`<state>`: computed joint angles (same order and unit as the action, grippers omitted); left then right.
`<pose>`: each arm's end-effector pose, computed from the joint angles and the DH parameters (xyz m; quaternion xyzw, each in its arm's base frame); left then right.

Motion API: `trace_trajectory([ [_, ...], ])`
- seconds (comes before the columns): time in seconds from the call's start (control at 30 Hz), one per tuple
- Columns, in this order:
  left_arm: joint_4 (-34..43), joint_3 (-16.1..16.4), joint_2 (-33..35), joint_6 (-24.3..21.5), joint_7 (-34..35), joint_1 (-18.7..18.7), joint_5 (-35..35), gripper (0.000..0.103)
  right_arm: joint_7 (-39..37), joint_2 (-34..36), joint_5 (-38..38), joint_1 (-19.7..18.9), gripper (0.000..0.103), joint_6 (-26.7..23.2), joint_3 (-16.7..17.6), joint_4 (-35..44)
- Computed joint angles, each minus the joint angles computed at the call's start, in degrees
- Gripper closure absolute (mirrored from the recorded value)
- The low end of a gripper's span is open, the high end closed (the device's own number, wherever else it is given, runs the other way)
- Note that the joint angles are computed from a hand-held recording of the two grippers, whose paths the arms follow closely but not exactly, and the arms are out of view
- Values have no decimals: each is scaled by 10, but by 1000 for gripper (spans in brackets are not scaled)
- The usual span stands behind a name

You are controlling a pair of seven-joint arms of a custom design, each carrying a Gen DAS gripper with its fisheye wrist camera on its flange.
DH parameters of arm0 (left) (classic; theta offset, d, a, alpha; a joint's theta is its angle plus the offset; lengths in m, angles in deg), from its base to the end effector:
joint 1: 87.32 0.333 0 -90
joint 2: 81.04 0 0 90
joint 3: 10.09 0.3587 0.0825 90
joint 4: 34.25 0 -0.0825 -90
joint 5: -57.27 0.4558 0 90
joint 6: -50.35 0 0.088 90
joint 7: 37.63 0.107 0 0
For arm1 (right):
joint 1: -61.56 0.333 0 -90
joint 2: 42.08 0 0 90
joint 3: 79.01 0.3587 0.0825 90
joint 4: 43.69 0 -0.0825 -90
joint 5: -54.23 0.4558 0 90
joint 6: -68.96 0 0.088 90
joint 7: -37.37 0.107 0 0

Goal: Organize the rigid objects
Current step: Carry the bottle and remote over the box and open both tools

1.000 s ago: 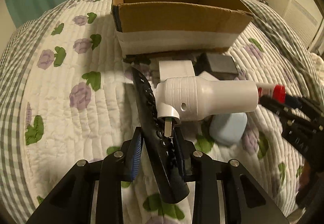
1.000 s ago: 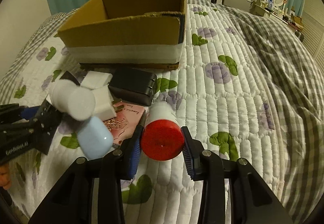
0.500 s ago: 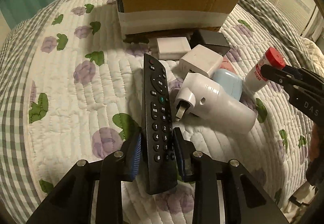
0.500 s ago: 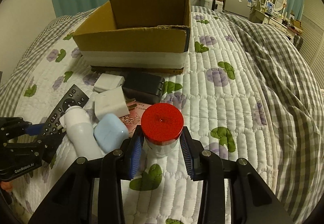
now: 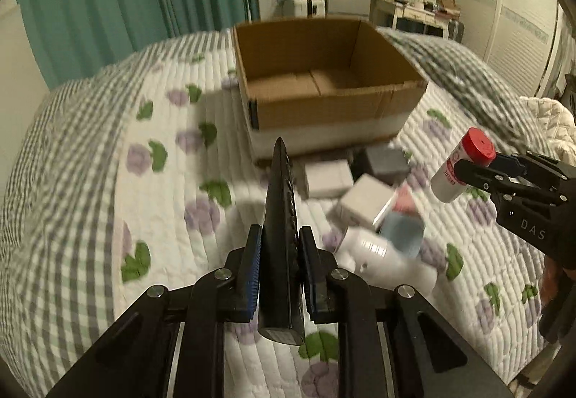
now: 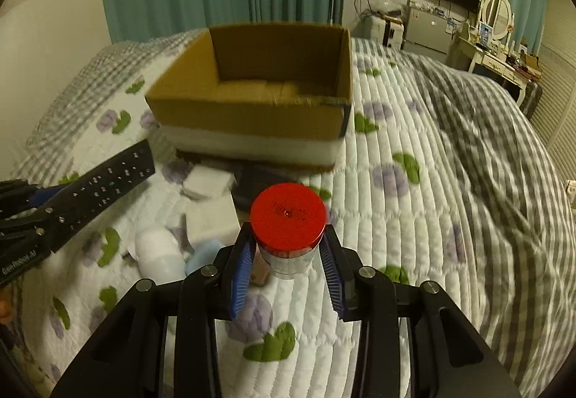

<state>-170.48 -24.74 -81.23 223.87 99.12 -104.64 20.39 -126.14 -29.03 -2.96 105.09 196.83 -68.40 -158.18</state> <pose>0.5170 -0.2694 0.3793 -0.3730 0.8660 -0.2925 0.1595 0.4166 0.5255 0.3575 -0.5603 0.7455 -0.2891 0.2163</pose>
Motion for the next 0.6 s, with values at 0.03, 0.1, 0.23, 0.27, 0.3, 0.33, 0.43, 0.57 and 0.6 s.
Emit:
trace_trajectory([
  [0.03, 4, -1, 0, 3, 12, -1, -13, 83, -1, -3, -5, 0, 67, -2, -1, 1],
  [0.1, 16, -3, 0, 7, 39, -5, -45, 83, -9, -9, -14, 1, 67, -12, -1, 6],
  [0.23, 47, -7, 5, 4, 62, -9, -75, 83, -22, -25, -32, -5, 67, -17, -1, 11],
  [0.27, 59, -9, 8, 0, 72, -10, -88, 83, -24, -29, -37, -8, 67, -17, -1, 12],
  [0.3, 68, -11, 11, -3, 86, -10, -104, 83, -30, -32, -41, -11, 67, -17, -1, 13],
  [0.33, 78, -14, 13, -4, 101, -10, -119, 83, -37, -37, -46, -15, 67, -14, -2, 14],
  [0.43, 109, -26, 20, 6, 167, -10, -189, 83, -55, -42, -55, -27, 67, -11, -4, 21],
  [0.57, 152, -25, 39, -19, 158, -9, -192, 84, -75, -46, -74, -42, 67, -7, -8, 35],
  [0.6, 165, -28, 48, -21, 158, -8, -193, 84, -78, -45, -81, -46, 67, -3, -10, 40],
])
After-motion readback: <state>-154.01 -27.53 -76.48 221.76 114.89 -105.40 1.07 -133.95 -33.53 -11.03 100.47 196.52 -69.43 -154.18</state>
